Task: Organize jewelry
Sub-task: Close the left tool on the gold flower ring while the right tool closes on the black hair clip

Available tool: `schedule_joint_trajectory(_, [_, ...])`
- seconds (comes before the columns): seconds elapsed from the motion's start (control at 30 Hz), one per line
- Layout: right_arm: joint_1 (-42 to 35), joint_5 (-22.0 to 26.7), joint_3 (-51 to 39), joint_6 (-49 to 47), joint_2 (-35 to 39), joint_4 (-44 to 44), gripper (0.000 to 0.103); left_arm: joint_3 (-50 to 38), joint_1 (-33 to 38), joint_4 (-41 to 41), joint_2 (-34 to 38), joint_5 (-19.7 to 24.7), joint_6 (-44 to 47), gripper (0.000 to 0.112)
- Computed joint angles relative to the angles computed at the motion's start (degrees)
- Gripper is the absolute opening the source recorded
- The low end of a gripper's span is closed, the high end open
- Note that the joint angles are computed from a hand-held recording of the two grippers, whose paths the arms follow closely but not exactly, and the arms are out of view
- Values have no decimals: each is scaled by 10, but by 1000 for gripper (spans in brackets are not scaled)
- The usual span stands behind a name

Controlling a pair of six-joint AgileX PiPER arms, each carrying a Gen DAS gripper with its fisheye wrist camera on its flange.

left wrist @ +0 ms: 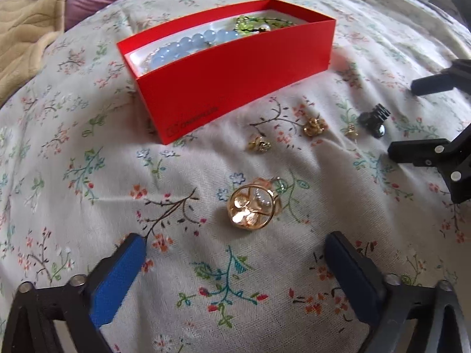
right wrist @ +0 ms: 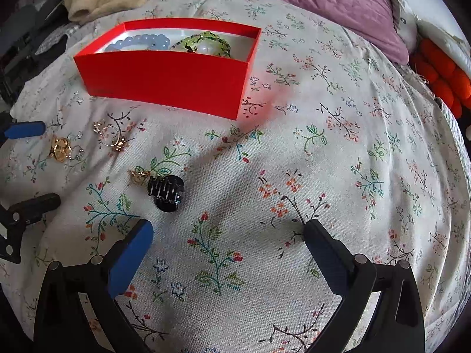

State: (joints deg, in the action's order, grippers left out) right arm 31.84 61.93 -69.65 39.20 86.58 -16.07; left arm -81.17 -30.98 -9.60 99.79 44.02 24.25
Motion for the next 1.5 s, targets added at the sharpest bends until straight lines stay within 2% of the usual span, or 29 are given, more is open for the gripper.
schedule_joint_trajectory(0.17, [9,-11,-9,-24,4,5,94,-14,8,-35,6,6,38,69])
schedule_joint_trajectory(0.23, [10,-16,-15,-33,7,9,90,-10,8,-42,3,1,52,53])
schedule_joint_trajectory(0.27, [8,-18,-16,-38,8,13,88,-9,8,-45,2,-2,60,49])
schedule_joint_trajectory(0.33, [7,-19,-24,-46,14,18,85,-7,10,-53,2,-4,73,35])
schedule_joint_trajectory(0.4, [2,-23,-33,-57,23,23,82,-16,19,-78,8,9,94,28])
schedule_joint_trajectory(0.5, [2,-24,-47,-63,35,26,75,-27,25,-99,15,28,109,28])
schedule_joint_trajectory(0.7, [0,-27,-60,-82,43,47,49,-34,23,-98,16,45,103,28])
schedule_joint_trajectory(0.77, [-4,-31,-59,-93,42,60,34,-38,23,-92,15,52,93,28])
schedule_joint_trajectory(0.83, [-8,-31,-63,-102,44,73,26,-42,21,-83,15,60,79,28])
schedule_joint_trajectory(1.2, [-13,8,-92,-73,44,73,26,-71,20,-46,4,108,-12,28])
schedule_joint_trajectory(1.37, [-26,37,-107,-58,27,77,26,-119,26,-33,16,155,-87,28])
schedule_joint_trajectory(1.5, [-40,64,-124,-44,20,94,26,-146,32,-41,18,170,-114,28])
